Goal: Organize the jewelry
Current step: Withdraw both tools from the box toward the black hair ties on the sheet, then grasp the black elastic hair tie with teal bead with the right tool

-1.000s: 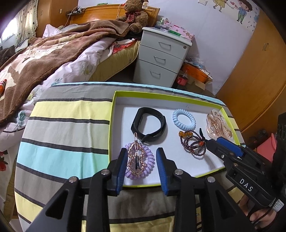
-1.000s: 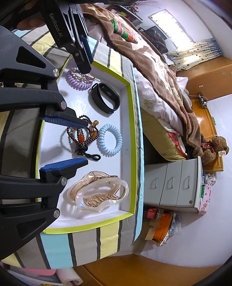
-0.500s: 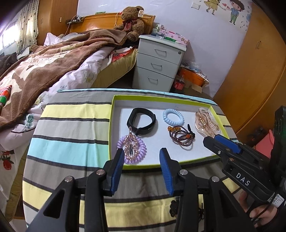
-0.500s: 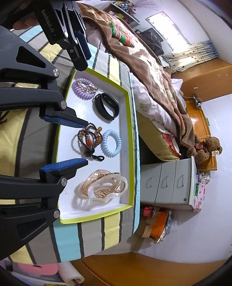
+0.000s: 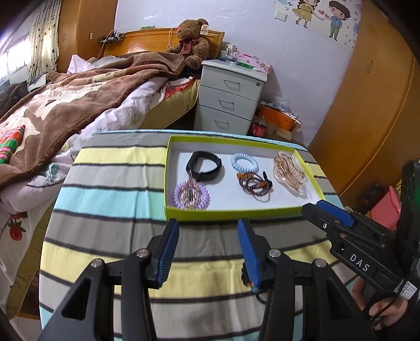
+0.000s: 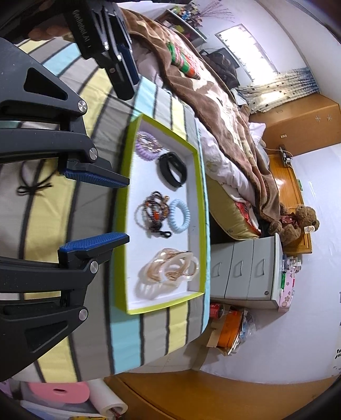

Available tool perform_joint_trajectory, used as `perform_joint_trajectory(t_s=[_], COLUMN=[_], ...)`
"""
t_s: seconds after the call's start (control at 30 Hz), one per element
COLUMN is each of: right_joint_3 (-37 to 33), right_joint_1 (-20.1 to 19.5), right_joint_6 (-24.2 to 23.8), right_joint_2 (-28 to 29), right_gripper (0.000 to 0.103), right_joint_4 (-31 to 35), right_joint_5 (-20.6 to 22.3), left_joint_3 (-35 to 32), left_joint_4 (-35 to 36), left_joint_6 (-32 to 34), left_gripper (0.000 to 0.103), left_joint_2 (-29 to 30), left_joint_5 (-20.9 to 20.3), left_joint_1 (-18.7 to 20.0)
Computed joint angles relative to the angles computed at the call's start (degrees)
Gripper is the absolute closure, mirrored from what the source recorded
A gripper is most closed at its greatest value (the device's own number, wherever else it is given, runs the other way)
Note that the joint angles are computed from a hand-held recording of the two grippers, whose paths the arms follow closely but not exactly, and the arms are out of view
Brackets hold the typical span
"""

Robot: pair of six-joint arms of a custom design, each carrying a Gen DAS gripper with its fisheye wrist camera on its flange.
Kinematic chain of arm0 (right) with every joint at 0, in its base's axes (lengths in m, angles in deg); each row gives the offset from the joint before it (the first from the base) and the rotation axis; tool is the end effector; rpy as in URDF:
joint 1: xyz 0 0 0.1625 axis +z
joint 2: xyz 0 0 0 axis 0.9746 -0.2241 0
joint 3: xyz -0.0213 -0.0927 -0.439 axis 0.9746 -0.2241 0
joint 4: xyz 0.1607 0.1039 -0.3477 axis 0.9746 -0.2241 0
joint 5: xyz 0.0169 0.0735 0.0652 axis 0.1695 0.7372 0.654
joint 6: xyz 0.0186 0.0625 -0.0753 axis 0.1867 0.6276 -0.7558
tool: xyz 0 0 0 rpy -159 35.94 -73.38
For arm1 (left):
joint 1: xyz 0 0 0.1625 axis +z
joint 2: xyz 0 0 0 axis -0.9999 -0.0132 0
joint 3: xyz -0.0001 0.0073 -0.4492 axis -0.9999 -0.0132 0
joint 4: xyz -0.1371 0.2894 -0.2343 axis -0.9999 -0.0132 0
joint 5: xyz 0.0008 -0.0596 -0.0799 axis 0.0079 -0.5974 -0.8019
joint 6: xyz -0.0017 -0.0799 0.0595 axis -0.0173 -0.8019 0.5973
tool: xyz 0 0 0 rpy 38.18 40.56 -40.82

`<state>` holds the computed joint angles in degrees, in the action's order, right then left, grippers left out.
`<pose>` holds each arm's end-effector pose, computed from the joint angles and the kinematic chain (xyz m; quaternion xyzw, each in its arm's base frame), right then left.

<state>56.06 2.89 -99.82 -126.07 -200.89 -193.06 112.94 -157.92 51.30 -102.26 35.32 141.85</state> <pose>-0.0199 -0.7239 0.2648 0.1259 -0.8908 0.3444 0.2682 -0.3333 -0.7540 -0.0588 0.2137 0.9103 -0.2685 0.2315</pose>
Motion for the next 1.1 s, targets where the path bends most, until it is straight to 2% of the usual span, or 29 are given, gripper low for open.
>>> perform_joint_trajectory(t_s=[0.17,0.5,0.53,0.6,0.87,1.0,1.1], right_joint_3=[3.4,6.3,6.3,6.3,5.3,5.6,5.9], right_joint_1=[-0.7,-1.9,-1.9,-2.0,-1.5,-0.9,-1.1], right_joint_6=[-0.6,-4.1,-4.3,-4.5,-7.0,-9.2,-9.0], right_joint_2=[-1.2,-1.6,-1.5,-1.3,0.4,1.2,1.1], right_gripper=[0.066,0.065,0.063,0.05,0.05,0.05,0.054], right_joint_4=[-1.0,1.7,1.7,1.9,3.0,0.7,0.1], right_joint_5=[0.3,1.1,0.7,0.9,-1.6,-4.0,-3.8], left_joint_3=[4.2,11.1,11.7,12.6,14.6,15.1,15.2], left_joint_4=[-2.0,-3.9,-4.0,-4.0,-4.5,-4.6,-4.4], left_joint_6=[-1.6,-4.0,-4.4,-5.0,-6.6,-7.1,-7.3], left_gripper=[0.051,0.044,0.043,0.042,0.042,0.042,0.042], left_joint_2=[-1.8,-4.4,-4.8,-5.1,-6.0,-6.2,-6.2], left_joint_5=[-1.0,-3.4,-3.5,-3.2,-3.2,-3.3,-3.3], left_joint_1=[0.1,0.5,0.6,0.7,1.3,1.5,1.6])
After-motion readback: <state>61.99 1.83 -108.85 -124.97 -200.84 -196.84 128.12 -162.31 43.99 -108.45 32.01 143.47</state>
